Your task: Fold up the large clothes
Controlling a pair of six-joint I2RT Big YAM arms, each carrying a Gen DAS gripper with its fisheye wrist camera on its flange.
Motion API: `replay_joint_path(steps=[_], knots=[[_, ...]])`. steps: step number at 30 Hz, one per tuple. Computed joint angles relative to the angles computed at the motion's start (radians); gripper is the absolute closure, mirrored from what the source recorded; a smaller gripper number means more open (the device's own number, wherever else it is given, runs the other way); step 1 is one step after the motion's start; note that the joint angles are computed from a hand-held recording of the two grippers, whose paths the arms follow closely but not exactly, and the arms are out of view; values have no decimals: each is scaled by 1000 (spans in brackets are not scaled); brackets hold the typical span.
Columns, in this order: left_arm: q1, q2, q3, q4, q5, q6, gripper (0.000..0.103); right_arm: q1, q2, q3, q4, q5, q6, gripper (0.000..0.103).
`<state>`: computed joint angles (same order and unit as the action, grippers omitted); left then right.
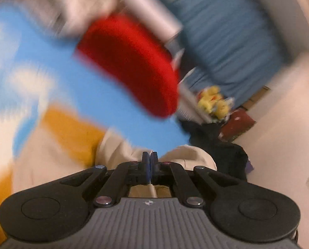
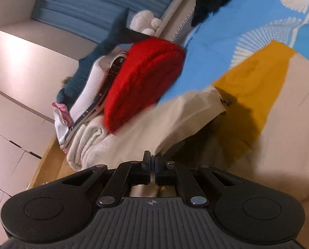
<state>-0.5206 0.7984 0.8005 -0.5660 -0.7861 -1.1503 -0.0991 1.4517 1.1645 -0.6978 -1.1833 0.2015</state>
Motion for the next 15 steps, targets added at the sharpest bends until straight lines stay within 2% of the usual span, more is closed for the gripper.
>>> replay_joint_path(steps=[1,2,3,4,5,6,7,8,10,11,12,13,15], knots=[[-19,19,28,-68,-29,5,103,11,11,29,-112,82,-91,100],[-22,44,51,-150,-14,-28,103,28,16,46,-186,204,-158,100],[-13,84,77,-263,37,-97,103,51,22,58,-248,339,-217,100],[4,121,90,-346,113,-157,103,77,27,65,-293,486,-269,99],[35,156,92,-401,224,-201,103,107,24,58,-312,636,-323,97],[65,171,74,-405,328,-237,103,120,19,47,-308,700,-348,96],[79,163,51,-374,370,-267,103,123,14,40,-301,715,-351,96],[81,155,41,-347,368,-279,102,119,10,40,-299,702,-341,95],[67,141,46,-306,294,-237,87,106,-14,32,-258,659,-306,83],[59,131,44,-269,251,-214,67,94,-35,16,-212,638,-275,73],[55,114,31,-215,224,-200,51,80,-55,0,-156,614,-225,71],[56,100,22,-178,221,-198,46,65,-71,-15,-105,587,-173,71],[68,70,-30,-41,261,-213,38,31,-88,-39,-4,496,-58,69]])
